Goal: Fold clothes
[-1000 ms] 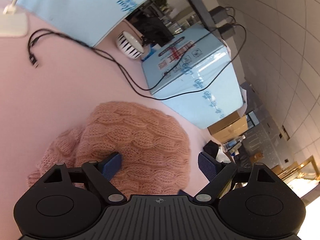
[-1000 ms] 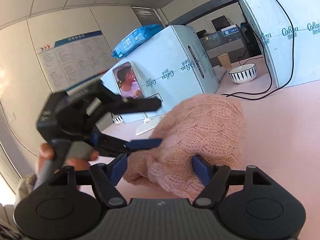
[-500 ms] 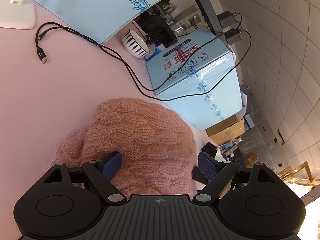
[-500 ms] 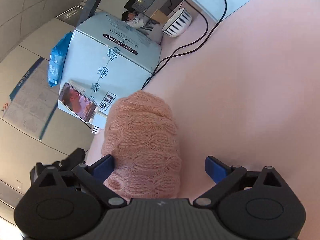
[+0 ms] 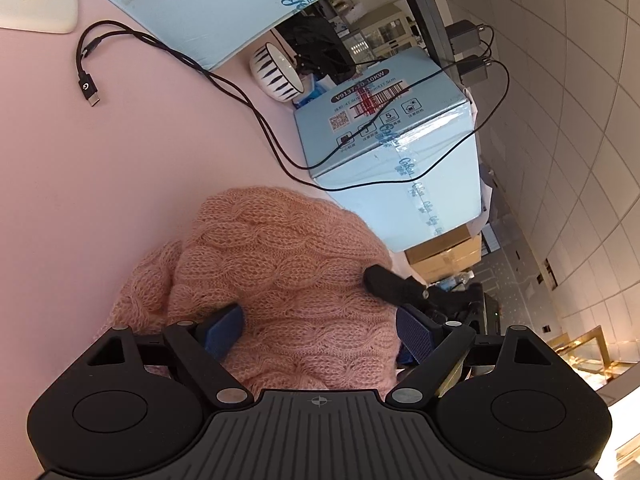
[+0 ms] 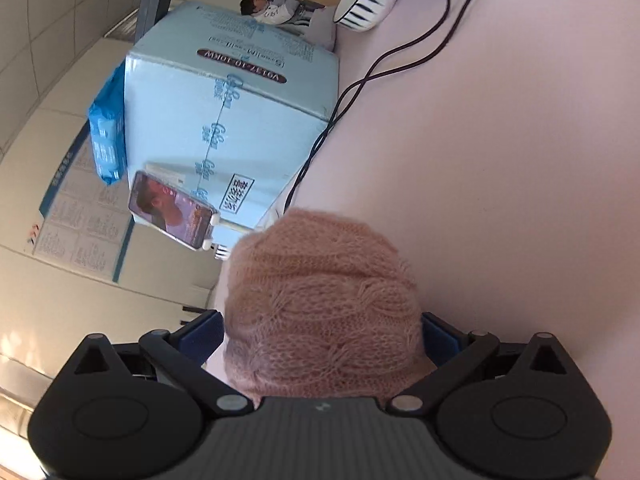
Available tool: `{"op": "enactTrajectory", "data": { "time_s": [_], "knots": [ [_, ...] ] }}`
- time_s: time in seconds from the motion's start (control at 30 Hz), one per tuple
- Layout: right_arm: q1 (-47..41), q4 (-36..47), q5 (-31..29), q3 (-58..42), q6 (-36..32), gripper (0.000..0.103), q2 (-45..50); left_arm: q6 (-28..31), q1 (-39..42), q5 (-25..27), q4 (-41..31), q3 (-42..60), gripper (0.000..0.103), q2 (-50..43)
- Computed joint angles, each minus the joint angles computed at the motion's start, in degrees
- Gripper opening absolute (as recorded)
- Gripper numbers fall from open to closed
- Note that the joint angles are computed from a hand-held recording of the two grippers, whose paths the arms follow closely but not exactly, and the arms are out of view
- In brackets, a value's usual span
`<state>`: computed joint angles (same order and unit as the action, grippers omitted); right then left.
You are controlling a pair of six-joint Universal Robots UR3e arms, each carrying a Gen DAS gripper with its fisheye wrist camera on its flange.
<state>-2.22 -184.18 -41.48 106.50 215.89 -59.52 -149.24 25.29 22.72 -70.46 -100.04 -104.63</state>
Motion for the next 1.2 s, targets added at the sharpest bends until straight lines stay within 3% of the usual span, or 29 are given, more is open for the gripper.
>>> {"op": "enactTrajectory", "data": {
  "time_s": [0.03, 0.1, 0.23, 0.3, 0.43, 0.5, 0.7, 0.97, 1.07, 1.2],
  "knots": [
    [0.5, -1.5, -1.0, 0.6, -0.2, 0.103, 0.0, -1.2, 0.2, 0.2, -0.1, 0.0, 0.086, 0.4],
    [1.1, -4.1, -3.4, 2.3, 0.8, 0.090, -0.6, -5.3, 0.7, 1.9, 0.9, -1.2, 0.086, 3.3],
    [-0.8, -8.2, -2.5, 4.7, 3.8, 0.069, 0.4, -9.6, 2.5, 9.2, 11.1, -9.1, 0.086, 18.8],
    [-1.2, -9.5, -2.2, 5.5, 4.3, 0.065, 0.7, -8.7, 4.1, 12.1, 7.2, -9.3, 0.086, 24.2],
    [-1.4, -10.4, -1.8, 6.0, 3.7, 0.067, 0.9, -2.9, 3.1, 20.7, -13.3, -0.8, 0.086, 21.4],
    [-1.9, -11.0, -0.8, 6.2, 3.3, 0.067, 1.2, -3.6, 2.7, 23.1, -15.2, -0.8, 0.086, 18.7],
    [-1.7, -13.5, -0.9, 6.9, 3.3, 0.069, 1.6, -12.8, 3.2, 19.3, -5.8, -5.9, 0.090, 14.8],
    [-2.1, -17.4, -0.2, 8.2, 4.4, 0.069, 2.2, -31.4, -4.6, 19.2, 28.6, -9.3, 0.098, 5.9],
    [-2.4, -17.8, 0.3, 8.2, 4.6, 0.069, 2.5, -35.5, -5.6, 18.1, 36.6, -9.0, 0.100, 2.0],
    [-2.6, -18.2, 0.7, 8.1, 4.8, 0.069, 2.9, -36.7, -6.5, 17.8, 41.9, -8.5, 0.100, -0.6]
  ]
}}
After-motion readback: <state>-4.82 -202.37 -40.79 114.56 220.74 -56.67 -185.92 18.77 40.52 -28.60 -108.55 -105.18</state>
